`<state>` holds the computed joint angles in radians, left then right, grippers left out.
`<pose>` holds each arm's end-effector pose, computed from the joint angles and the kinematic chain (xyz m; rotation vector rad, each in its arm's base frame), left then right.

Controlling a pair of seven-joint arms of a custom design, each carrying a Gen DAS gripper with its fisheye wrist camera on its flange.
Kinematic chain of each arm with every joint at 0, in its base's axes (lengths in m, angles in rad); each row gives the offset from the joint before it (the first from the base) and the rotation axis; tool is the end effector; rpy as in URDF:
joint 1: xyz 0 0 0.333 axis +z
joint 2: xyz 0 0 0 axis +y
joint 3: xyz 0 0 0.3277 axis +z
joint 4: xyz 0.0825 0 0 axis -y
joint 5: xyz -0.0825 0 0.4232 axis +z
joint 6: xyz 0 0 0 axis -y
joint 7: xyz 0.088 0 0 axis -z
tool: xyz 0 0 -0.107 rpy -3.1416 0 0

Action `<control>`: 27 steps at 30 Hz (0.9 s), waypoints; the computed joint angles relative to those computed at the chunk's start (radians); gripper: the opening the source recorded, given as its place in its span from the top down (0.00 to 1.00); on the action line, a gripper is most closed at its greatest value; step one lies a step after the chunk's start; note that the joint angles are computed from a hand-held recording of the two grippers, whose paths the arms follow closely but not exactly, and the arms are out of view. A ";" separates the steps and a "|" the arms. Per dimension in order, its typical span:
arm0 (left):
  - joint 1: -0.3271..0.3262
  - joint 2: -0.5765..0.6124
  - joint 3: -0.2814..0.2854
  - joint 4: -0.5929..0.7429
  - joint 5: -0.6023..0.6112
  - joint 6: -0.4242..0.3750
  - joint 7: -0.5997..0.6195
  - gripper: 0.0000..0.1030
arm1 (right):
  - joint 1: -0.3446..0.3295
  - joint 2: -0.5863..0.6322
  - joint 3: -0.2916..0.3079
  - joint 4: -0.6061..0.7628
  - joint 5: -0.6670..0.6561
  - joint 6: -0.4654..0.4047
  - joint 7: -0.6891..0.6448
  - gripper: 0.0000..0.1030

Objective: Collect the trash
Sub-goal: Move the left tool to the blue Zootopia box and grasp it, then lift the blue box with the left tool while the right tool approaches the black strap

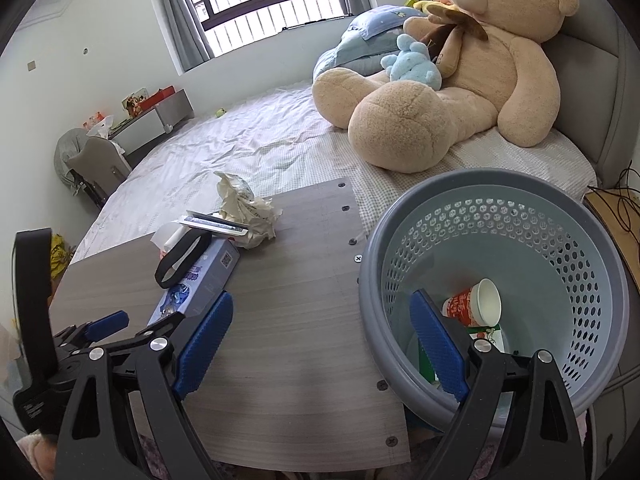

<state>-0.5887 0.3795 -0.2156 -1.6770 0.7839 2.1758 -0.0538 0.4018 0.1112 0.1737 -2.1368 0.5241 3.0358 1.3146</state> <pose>0.5268 -0.4853 0.3996 -2.1979 1.4176 -0.4921 0.5516 0.3094 0.4279 -1.9091 1.3738 -0.2781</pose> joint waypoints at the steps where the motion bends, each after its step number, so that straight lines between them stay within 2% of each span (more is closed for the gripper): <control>1: 0.000 0.008 0.002 0.008 0.003 -0.001 0.004 0.11 | 0.000 0.001 -0.001 0.001 -0.002 -0.005 0.002 0.17; 7: 0.013 0.030 0.004 0.014 -0.024 0.034 0.043 0.41 | 0.008 0.003 -0.012 0.002 -0.036 -0.016 0.035 0.17; 8: 0.017 0.026 0.004 0.004 -0.030 0.052 0.045 0.48 | 0.009 0.004 -0.014 0.004 -0.044 -0.018 0.042 0.17; 11: 0.019 0.005 0.007 -0.029 -0.028 0.083 0.038 0.54 | 0.009 0.006 -0.010 0.008 -0.054 -0.027 0.045 0.17; 17: 0.023 -0.064 -0.007 -0.116 -0.014 0.118 0.020 0.57 | 0.026 0.017 -0.006 0.023 -0.089 -0.049 0.046 0.17; 27: 0.048 -0.214 -0.057 -0.282 0.013 0.127 -0.026 0.58 | 0.042 0.044 0.017 0.056 -0.088 -0.092 0.017 0.17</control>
<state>-0.5406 0.1652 -0.2726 -1.9594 0.7966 2.3026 -0.0797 0.4439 0.1548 0.1907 -2.0811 0.4358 2.9441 1.3318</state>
